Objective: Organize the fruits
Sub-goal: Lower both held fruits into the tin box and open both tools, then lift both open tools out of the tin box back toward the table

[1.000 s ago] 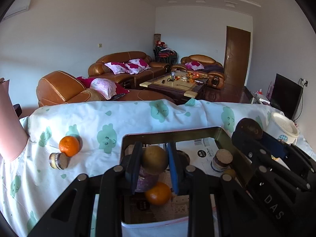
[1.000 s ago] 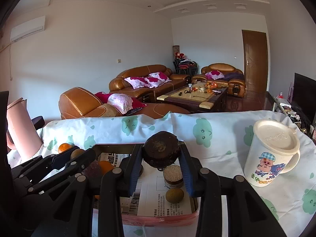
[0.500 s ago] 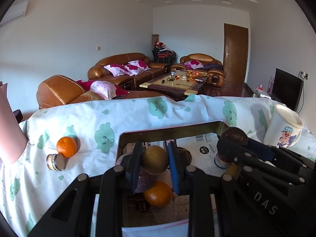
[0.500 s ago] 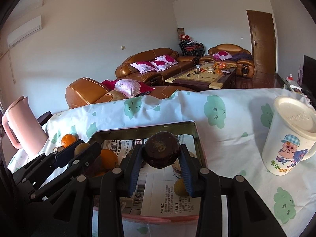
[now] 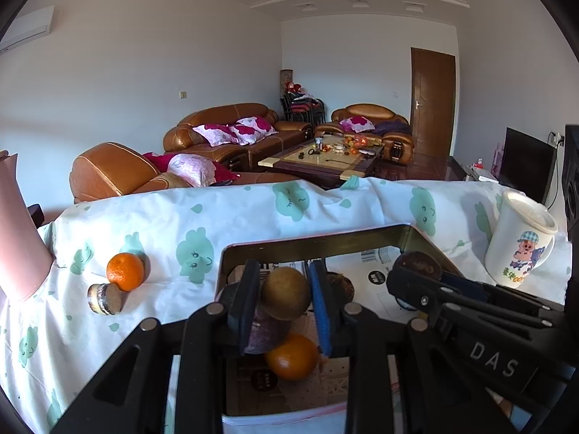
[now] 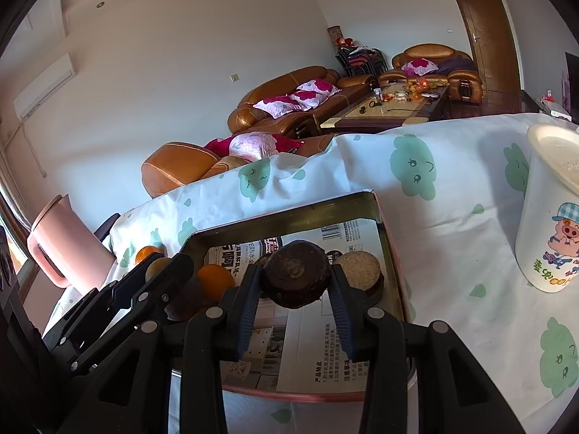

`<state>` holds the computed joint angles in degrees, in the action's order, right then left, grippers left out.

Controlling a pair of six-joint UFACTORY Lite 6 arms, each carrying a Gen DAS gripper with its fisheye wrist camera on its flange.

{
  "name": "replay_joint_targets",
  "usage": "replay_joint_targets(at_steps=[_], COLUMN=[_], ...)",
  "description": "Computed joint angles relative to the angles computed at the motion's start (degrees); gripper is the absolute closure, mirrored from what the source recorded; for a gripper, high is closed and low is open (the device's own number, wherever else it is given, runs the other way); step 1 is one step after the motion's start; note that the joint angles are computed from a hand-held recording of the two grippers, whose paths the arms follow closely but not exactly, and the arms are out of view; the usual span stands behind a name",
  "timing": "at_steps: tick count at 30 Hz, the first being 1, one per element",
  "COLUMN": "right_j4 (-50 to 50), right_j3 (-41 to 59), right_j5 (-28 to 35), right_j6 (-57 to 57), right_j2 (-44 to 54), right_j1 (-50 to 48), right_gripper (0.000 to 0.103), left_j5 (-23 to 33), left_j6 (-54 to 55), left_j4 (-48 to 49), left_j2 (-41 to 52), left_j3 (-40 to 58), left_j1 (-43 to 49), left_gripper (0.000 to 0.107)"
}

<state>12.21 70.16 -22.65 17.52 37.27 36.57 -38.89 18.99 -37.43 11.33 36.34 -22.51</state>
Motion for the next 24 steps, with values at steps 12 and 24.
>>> replay_joint_targets(at_steps=[12, 24], right_j4=[1.85, 36.53], right_j3=[-11.04, -9.92], right_j5=[-14.70, -29.36], right_j6=[0.39, -34.75], right_j2=[-8.02, -6.94], right_j1=[0.55, 13.06], right_gripper=[0.030, 0.014], left_j5=[-10.02, -14.92], left_j6=[2.38, 6.87], left_j4=[-5.25, -11.70], left_j2=[-7.00, -7.06], left_j3=[-7.59, -8.75], left_j1=[-6.82, -8.51], left_gripper=[0.004, 0.004])
